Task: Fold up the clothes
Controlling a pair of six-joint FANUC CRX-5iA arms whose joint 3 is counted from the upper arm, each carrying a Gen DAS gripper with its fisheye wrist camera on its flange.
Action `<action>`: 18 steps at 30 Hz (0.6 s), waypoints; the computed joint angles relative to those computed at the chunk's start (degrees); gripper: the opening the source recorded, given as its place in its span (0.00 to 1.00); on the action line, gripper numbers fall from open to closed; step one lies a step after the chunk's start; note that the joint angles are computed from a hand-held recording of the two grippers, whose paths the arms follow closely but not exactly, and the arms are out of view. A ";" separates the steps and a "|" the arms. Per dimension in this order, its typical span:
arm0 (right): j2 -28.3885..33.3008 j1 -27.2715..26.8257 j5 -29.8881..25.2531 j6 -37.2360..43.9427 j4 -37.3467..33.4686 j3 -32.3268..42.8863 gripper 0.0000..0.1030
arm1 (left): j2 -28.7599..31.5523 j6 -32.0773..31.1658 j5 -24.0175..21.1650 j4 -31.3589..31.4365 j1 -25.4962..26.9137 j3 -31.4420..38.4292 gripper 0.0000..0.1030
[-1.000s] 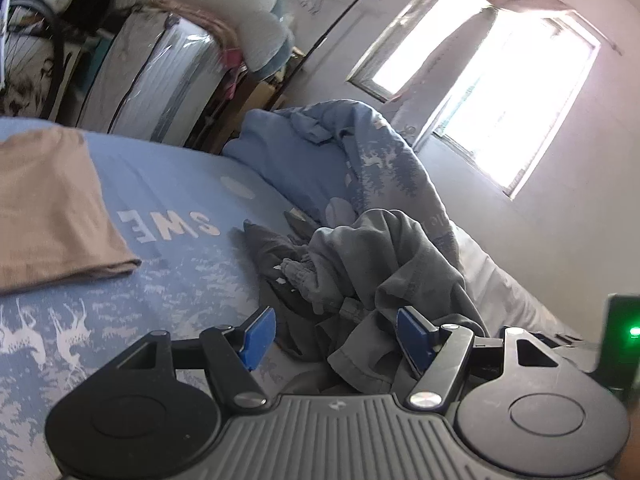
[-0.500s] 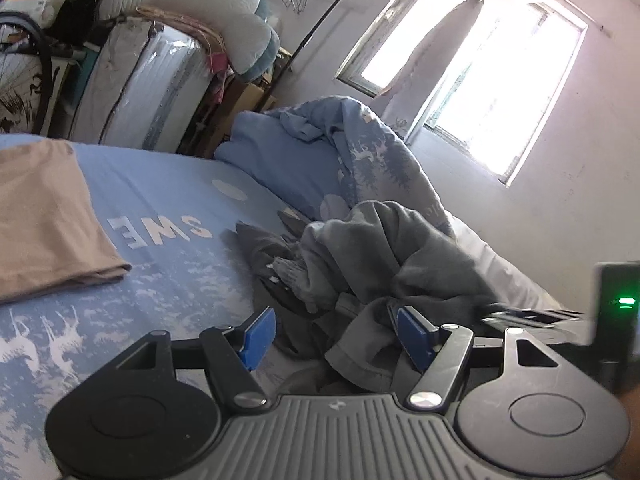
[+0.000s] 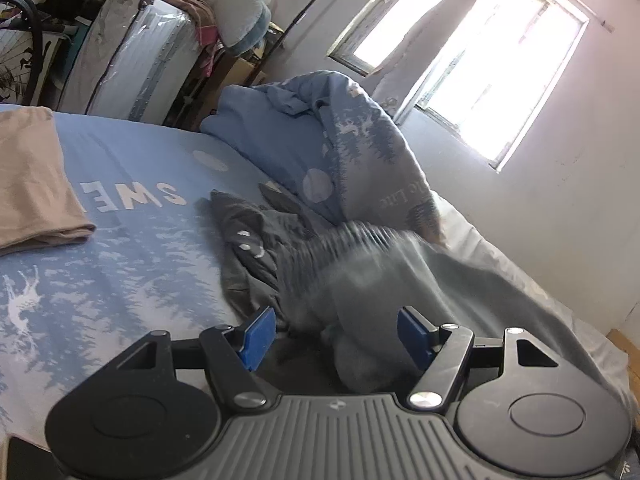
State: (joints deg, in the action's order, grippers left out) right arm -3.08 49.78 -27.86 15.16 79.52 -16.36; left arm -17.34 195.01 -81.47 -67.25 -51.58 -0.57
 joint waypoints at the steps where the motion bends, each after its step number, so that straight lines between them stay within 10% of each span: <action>1: -1.33 -0.24 -1.48 0.30 -1.21 -1.30 0.05 | 0.36 -0.18 0.62 0.32 0.25 0.12 0.65; 11: -9.14 -7.79 0.62 -7.35 -6.59 -13.32 0.05 | 0.30 -0.58 16.88 9.44 8.78 -3.82 0.65; 18: -8.18 -10.85 3.07 -17.67 6.15 -16.28 0.15 | 3.17 0.31 11.96 -5.51 3.57 -5.53 0.66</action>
State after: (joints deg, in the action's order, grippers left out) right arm -11.26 38.94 -24.78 -2.51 85.67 -32.64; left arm -14.17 195.32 -69.51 -72.76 -48.01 -6.10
